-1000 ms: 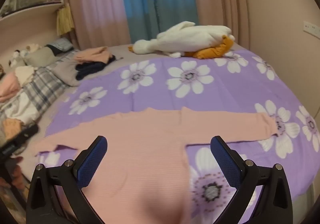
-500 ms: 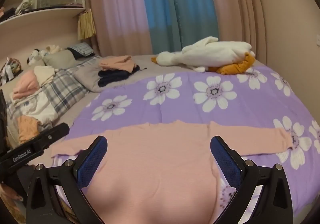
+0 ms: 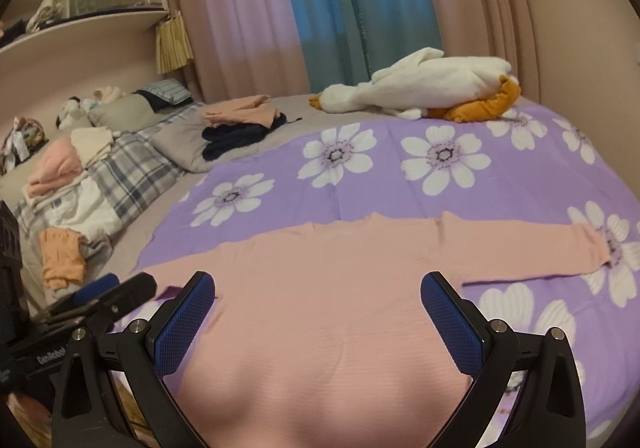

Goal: Fold small clothes

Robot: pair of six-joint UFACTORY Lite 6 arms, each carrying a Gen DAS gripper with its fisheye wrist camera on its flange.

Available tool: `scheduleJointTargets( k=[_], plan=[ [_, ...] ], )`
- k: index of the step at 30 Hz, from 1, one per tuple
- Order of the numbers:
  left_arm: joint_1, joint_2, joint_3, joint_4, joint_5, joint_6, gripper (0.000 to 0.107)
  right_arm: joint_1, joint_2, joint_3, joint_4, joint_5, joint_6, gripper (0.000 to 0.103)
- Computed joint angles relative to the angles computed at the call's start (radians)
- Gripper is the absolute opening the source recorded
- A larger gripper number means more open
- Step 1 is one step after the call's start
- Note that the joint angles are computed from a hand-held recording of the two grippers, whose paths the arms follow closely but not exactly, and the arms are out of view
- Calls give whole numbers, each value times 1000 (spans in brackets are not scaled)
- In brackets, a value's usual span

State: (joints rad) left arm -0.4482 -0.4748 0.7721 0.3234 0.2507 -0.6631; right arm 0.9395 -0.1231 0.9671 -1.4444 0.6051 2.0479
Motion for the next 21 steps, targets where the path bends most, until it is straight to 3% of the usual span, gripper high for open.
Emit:
scheduleJointTargets(
  k=[2,6,12,21],
  plan=[
    [-22,30,17,83,11,-87,101,-12,18,0,-24,-32,35,102],
    [-11,45,1,96,-13,-88,101,-16,60,11,-35,-26,42,102],
    [27,74,-10,-104,-50,99,101,-40,108,23,-37,-72,48,102],
    [32,104,-3,-176,-60,159,101,-46,128,26,-22,-72,42,102]
  ],
)
